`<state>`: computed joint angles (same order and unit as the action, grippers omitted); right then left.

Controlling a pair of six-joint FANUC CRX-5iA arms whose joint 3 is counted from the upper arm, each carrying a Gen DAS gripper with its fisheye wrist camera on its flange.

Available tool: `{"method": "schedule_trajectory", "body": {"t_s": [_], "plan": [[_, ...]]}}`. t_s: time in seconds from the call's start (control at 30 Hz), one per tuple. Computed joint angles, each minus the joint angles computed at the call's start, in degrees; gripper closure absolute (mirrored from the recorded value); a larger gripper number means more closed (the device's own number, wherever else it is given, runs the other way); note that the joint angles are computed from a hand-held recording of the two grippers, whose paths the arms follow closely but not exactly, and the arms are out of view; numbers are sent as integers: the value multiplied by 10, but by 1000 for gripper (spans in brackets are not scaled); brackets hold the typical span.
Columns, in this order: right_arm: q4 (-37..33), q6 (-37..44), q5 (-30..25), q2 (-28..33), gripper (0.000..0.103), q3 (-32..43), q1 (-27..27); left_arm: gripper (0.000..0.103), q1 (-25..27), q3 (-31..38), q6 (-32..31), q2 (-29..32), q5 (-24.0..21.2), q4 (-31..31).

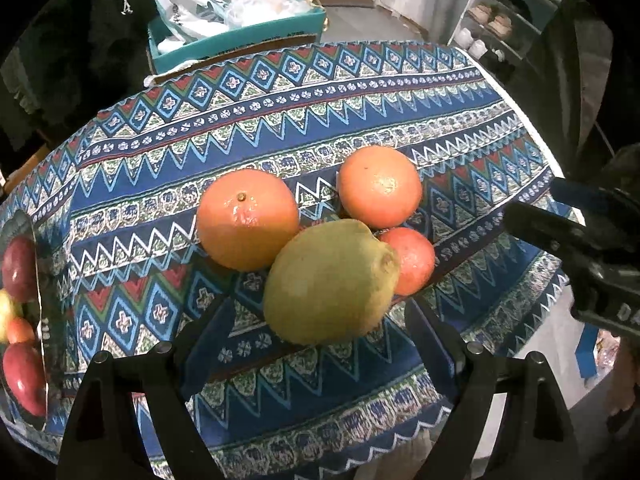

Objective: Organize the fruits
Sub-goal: 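Grasp the large yellow-green pear with the left tool while the right tool approaches an orange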

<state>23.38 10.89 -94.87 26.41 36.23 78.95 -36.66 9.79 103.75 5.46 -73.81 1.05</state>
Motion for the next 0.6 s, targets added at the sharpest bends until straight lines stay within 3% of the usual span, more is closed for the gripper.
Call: {"method": "schedule_trajectory", "body": {"t_s": [0.3,0.43,0.6], "plan": [[-17,-12,14,-11,23,-25,-5,15,10,-9,10,15,11,23],[-23,-4,13,-7,23,-22,-7,23,11,-14,2,21,19,33],[-25,3,13,-1,23,-15,-9,24,9,-23,-7,18,33,34]]}}
